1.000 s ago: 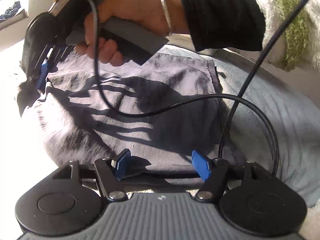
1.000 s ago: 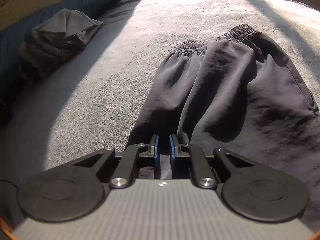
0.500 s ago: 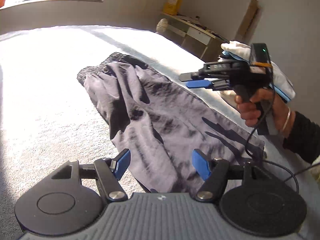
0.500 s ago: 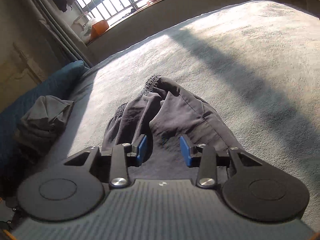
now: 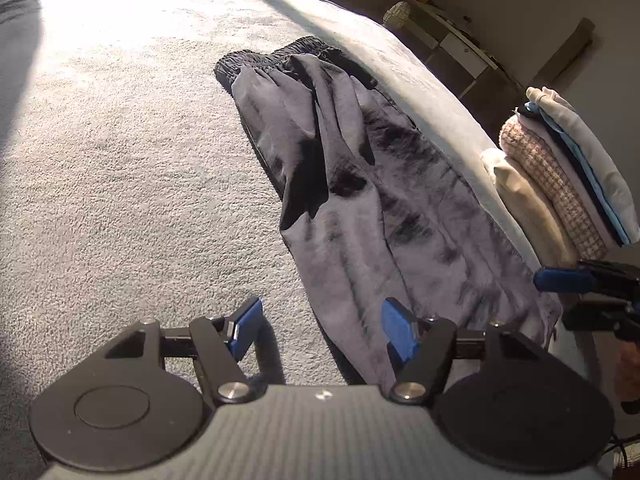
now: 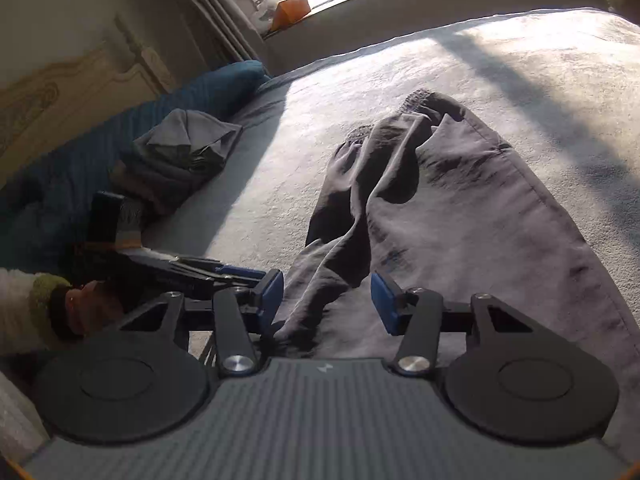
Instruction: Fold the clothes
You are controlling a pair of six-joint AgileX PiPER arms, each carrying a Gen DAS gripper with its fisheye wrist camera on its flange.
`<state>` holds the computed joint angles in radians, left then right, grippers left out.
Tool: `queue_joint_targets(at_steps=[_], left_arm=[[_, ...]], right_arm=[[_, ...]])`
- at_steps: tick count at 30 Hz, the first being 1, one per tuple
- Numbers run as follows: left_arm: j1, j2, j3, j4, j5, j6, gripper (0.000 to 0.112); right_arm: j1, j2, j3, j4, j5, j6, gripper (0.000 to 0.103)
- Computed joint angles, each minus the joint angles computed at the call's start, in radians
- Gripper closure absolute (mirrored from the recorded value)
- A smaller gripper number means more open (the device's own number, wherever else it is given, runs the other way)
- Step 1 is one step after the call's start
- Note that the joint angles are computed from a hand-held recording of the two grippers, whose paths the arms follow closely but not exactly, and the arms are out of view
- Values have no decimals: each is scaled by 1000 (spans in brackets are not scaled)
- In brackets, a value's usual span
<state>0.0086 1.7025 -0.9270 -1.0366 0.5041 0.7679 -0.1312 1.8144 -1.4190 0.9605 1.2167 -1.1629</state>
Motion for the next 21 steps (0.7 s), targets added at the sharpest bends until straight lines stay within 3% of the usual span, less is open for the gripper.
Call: queue_joint_targets(at_steps=[3,8,12,16,18,21], left_arm=[[-7,-14,10,18,-10,-14,46],[-27,-63,51,79,-40,-51,46],[-51,-88,71,173,-57,-134,46],[-72,-114,88,260,-70,-208,47],[-85,-129,99,298,-80,-231,47],[-105,-158,125,347,-94,-235,47]], right_arm=[[48,-201,263,-88,-102,-162,55],[77,-403,531,-157,-223,-311,58],[139,-503,671,-206,-373,-445,58],[235,-546,789,-213,-581,-534,60],[269,-540,819,-221,-659,-533,72],[259,-514,823,-189,-687,-504,92]])
